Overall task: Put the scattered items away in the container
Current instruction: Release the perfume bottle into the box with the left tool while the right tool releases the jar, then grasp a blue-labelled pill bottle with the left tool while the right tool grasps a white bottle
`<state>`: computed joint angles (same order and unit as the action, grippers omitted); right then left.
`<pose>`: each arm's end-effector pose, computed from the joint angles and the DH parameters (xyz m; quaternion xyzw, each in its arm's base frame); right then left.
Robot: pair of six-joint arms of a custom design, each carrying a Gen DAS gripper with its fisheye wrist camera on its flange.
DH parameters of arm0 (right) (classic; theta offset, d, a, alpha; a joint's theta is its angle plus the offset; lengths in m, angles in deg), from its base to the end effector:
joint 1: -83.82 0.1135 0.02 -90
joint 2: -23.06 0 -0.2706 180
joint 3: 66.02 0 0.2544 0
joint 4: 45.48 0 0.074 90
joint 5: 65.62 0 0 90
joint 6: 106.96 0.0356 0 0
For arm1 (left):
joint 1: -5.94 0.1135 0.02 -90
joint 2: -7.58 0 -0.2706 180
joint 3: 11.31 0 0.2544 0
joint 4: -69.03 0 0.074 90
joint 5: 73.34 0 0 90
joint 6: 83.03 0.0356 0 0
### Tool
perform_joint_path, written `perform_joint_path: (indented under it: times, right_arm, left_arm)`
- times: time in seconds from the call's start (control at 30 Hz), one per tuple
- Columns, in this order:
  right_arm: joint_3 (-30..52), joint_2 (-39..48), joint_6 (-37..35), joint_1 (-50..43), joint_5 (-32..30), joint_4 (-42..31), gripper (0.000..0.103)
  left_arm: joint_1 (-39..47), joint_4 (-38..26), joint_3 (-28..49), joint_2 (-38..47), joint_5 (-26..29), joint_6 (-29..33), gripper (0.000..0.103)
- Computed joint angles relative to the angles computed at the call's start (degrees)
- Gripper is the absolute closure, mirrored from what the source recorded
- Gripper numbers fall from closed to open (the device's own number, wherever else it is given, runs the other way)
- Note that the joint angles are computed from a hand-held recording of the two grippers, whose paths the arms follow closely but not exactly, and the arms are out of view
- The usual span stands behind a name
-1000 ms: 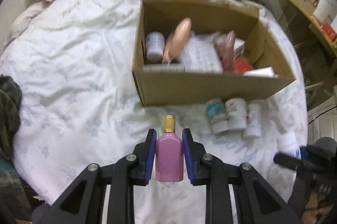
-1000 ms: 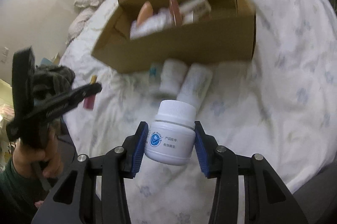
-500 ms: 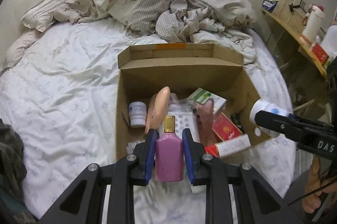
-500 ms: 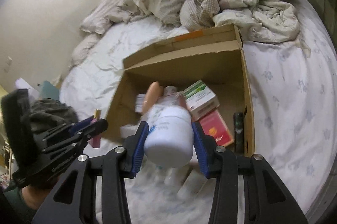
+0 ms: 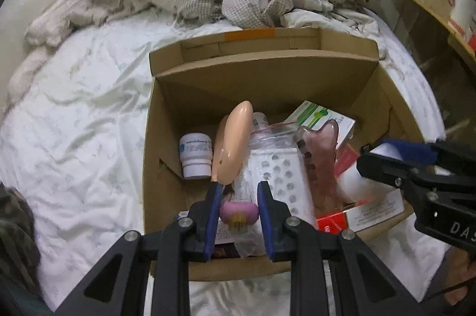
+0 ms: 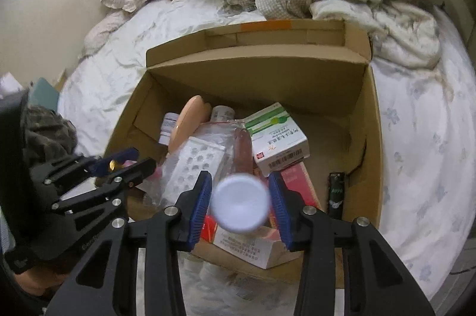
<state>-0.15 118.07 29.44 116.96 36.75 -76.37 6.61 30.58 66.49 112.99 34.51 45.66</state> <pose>0.2723 0.1686 0.1650 0.1386 0.9507 0.0844 0.2642 0.3612 -0.0067 0.1579 0.3452 0.9032 -0.0739 0.2440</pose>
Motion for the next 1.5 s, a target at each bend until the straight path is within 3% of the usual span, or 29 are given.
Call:
perform_joint_path:
  times: [0.13, 0.2, 0.23, 0.27, 0.33, 0.57, 0.87, 1.0, 1.17, 1.5]
  right_arm:
    - [0.7, 1.0, 0.6, 0.4, 1.5, -1.2, 0.054]
    - [0.6, 0.9, 1.5, 0.0, 1.3, -1.5, 0.031]
    - [0.3, 0.6, 2.1, 0.1, 1.9, -1.7, 0.021]
    - [-0.3, -0.3, 2.5, 0.4, 2.7, -1.4, 0.021]
    - [-1.1, -1.8, 2.5, 0.7, 3.3, -1.3, 0.021]
    - [-3.3, -8.1, 5.7, 3.4, 6.3, -4.6, 0.021]
    - [-13.0, -19.7, 22.4, 18.3, 12.1, -7.6, 0.021]
    - [-16.6, -18.4, 29.7, 24.4, 12.3, -7.6, 0.021]
    - [-21.7, -20.0, 36.3, 25.6, 12.1, -5.0, 0.021]
    - [-23.2, -21.0, 39.0, 27.0, 14.6, -3.5, 0.021]
  left_arm:
    - [0.2, -0.4, -0.2, -0.3, 0.4, 0.4, 0.078]
    - [0.2, -0.8, 0.5, 0.0, -0.2, -0.8, 0.074]
    - [0.3, -1.9, 1.4, 0.5, -0.2, -1.2, 0.063]
    - [0.8, -3.2, 2.4, 0.8, 0.7, -1.7, 0.051]
    - [1.6, -4.3, 3.4, 0.8, 2.0, -2.4, 0.043]
    - [4.2, -9.2, 3.7, -2.0, 4.6, -0.8, 0.042]
    - [15.9, -19.0, -1.1, -6.9, 13.0, 9.5, 0.037]
    - [19.6, -20.2, -3.4, -5.5, 12.2, 12.5, 0.038]
    - [21.8, -20.6, -4.8, -3.0, 10.2, 12.5, 0.038]
    - [22.3, -20.5, -9.4, -4.7, 7.8, 15.5, 0.037]
